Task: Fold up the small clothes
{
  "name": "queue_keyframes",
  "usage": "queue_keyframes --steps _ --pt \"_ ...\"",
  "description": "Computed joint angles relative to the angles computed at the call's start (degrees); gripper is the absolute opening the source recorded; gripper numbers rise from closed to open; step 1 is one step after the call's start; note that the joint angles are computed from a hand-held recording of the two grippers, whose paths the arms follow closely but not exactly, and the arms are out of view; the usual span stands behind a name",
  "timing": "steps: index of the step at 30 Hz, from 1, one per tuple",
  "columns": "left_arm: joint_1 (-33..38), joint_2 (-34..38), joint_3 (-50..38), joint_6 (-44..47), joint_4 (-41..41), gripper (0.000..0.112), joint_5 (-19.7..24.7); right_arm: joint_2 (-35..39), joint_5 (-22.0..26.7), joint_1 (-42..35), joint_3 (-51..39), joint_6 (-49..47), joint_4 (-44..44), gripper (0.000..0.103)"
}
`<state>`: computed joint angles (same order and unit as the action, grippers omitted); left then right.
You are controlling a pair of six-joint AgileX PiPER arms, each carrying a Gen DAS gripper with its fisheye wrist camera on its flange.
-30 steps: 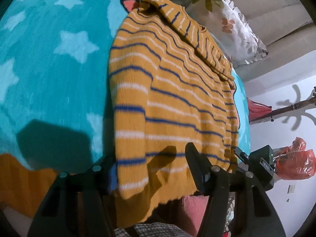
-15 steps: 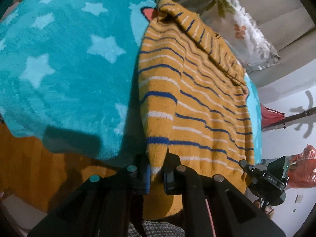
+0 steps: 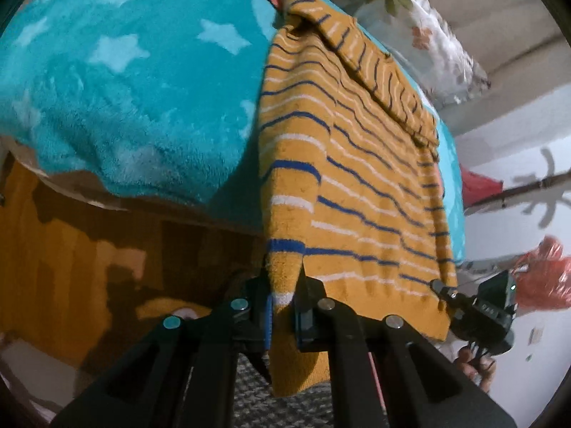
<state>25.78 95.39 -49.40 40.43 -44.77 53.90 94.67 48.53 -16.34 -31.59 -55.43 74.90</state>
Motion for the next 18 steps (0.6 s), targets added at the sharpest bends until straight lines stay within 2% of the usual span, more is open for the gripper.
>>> queue_keyframes --steps 4,10,13,16,18 --pt "-0.1 -0.9 -2.3 -0.5 -1.0 0.008 1.3 -1.1 0.4 1.9 -3.4 3.4 -2.0 0.008" --pt "-4.1 3.6 -13.8 -8.3 -1.8 0.008 2.0 1.7 3.6 2.6 -15.0 8.8 -4.3 0.008" --pt "-7.0 8.3 -23.4 -14.5 -1.6 0.008 2.3 5.4 6.3 2.7 -23.4 11.8 -5.1 0.008" --pt "-10.9 15.1 -36.6 -24.4 2.2 0.008 2.2 11.9 9.1 3.3 -35.5 16.2 -6.5 0.008" --pt "-12.4 20.2 -45.7 -30.2 4.5 0.008 3.6 17.6 11.0 3.8 -45.3 20.6 -7.9 0.008"
